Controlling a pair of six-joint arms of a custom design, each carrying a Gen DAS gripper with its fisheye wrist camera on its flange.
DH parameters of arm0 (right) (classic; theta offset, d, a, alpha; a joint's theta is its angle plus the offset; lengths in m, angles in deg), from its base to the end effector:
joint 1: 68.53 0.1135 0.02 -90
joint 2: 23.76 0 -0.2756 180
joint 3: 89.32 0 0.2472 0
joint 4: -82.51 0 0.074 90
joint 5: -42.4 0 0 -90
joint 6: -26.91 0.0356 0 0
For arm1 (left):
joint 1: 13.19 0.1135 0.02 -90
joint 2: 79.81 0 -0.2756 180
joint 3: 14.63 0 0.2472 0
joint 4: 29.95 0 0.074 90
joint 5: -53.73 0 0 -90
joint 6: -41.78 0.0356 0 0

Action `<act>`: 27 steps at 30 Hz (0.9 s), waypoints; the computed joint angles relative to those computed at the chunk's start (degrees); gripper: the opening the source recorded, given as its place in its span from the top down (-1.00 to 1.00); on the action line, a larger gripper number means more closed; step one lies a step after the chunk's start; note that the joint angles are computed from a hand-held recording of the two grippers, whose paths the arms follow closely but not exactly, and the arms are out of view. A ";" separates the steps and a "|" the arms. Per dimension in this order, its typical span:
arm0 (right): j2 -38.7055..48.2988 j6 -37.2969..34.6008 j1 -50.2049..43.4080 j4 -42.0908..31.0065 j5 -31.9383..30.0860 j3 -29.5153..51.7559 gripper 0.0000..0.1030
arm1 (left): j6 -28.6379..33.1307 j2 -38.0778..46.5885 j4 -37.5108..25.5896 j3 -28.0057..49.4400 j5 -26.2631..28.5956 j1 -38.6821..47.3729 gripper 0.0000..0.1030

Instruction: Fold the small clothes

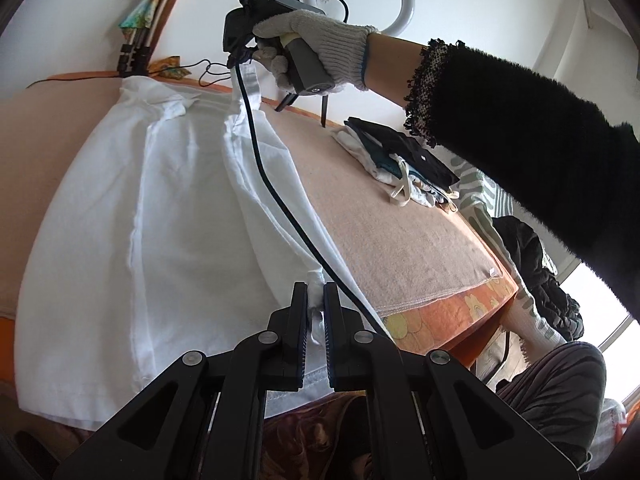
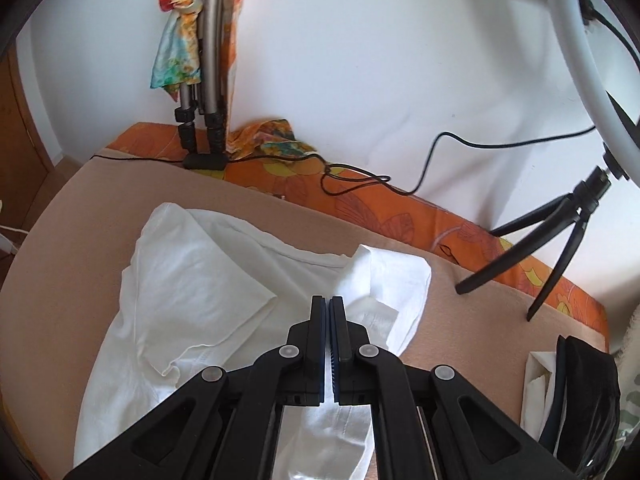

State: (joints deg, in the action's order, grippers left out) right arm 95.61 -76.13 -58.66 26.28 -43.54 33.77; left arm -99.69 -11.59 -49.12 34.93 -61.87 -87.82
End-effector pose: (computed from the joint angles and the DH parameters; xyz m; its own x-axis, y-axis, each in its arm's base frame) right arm 0.4620 0.0778 0.2828 -0.7326 -0.3559 -0.5803 -0.3016 0.9339 -0.1921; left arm 0.0773 -0.2232 0.2253 -0.7108 -0.0760 -0.6993 0.3582 0.8165 -0.4528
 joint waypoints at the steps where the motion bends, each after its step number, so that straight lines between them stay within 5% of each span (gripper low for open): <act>1: 0.50 -0.06 1.21 0.28 1.21 0.03 1.00 | -0.13 -0.35 -0.13 -0.35 -0.01 0.16 0.88; 10: 4.33 1.92 4.25 -0.16 2.55 2.49 0.96 | -0.99 -1.82 -1.84 -1.50 1.85 0.64 0.85; 13: 3.26 3.53 2.82 -2.06 -2.64 2.94 0.18 | -3.37 -3.16 -4.09 -1.63 1.78 0.32 0.64; 14: 1.83 3.42 2.40 -1.41 -3.50 1.42 0.13 | -4.10 -3.49 -4.63 -1.61 1.51 0.15 0.58; 24: -4.83 -1.80 -0.26 -4.99 -3.61 -10.63 0.22 | -6.22 -2.82 -4.03 -2.32 4.27 2.16 0.52; 27: -3.89 -1.17 -0.78 -4.50 -3.61 -11.34 0.49 | -6.11 -2.93 -3.80 -2.51 4.34 2.29 0.53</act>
